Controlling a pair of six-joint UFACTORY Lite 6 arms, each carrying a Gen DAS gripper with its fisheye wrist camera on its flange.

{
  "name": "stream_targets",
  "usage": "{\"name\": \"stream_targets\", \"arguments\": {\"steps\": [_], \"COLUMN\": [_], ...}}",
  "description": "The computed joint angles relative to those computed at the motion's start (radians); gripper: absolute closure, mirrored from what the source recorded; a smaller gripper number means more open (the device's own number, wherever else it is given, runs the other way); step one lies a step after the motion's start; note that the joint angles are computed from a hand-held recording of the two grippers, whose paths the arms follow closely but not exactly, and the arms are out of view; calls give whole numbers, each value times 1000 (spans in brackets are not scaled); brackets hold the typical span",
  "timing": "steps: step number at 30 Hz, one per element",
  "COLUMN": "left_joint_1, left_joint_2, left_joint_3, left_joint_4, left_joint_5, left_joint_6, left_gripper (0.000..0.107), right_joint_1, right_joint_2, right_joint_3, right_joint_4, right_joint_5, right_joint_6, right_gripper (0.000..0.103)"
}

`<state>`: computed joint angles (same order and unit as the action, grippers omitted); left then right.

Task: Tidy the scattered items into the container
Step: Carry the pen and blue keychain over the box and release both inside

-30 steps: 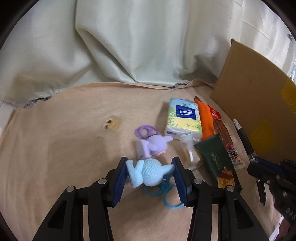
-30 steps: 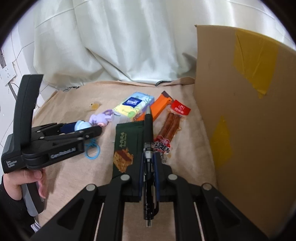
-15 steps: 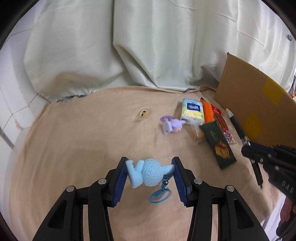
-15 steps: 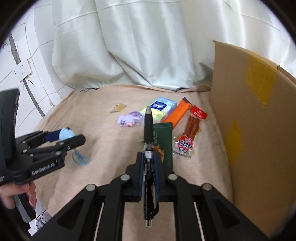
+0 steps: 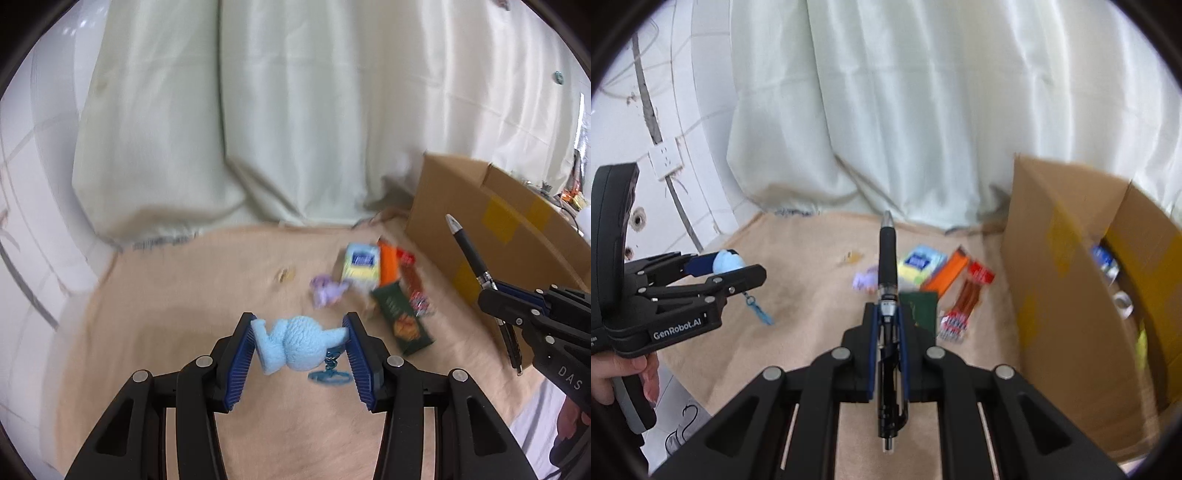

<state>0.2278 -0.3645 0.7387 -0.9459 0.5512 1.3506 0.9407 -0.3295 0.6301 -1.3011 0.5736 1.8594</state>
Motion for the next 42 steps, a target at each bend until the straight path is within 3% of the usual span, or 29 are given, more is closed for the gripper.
{"name": "stream_targets", "arguments": {"steps": [7,13,16,21,26,32,37,42], "left_joint_1": [-188,-451,-563,-772,-935,-1036,-1075,-1099], "left_joint_2": [22,159,250,432,576,696,767,807], "left_joint_3": [261,559,700,934,1079,1123,1095,1028], "left_joint_4": [243,569,682,878,975,983,983,993], "left_joint_5": [1,-26,-12,25,46,31,-4,-51], "left_joint_6": [-357,-742,-884,-1115,-1237,-1290,-1315,-1345], "left_gripper": [58,58,58,58,58,58,58,58], "right_joint_1": [-89,-268,-412,-699,-1035,-1325,-1445,-1487], "right_joint_2": [-140,-287,-358,-443,-500,-518,-496,-494], "right_joint_3": [72,96,92,83,34,-46,-113,-163], "right_joint_4": [152,296,406,691,1136,1603,1801,1872], "right_joint_5": [85,95,51,-35,-103,-87,-69,-57], "right_joint_6": [-300,-575,-741,-1113,-1633,-2186,-2415,-2509], "right_gripper": [90,90,90,90,90,90,90,90]}}
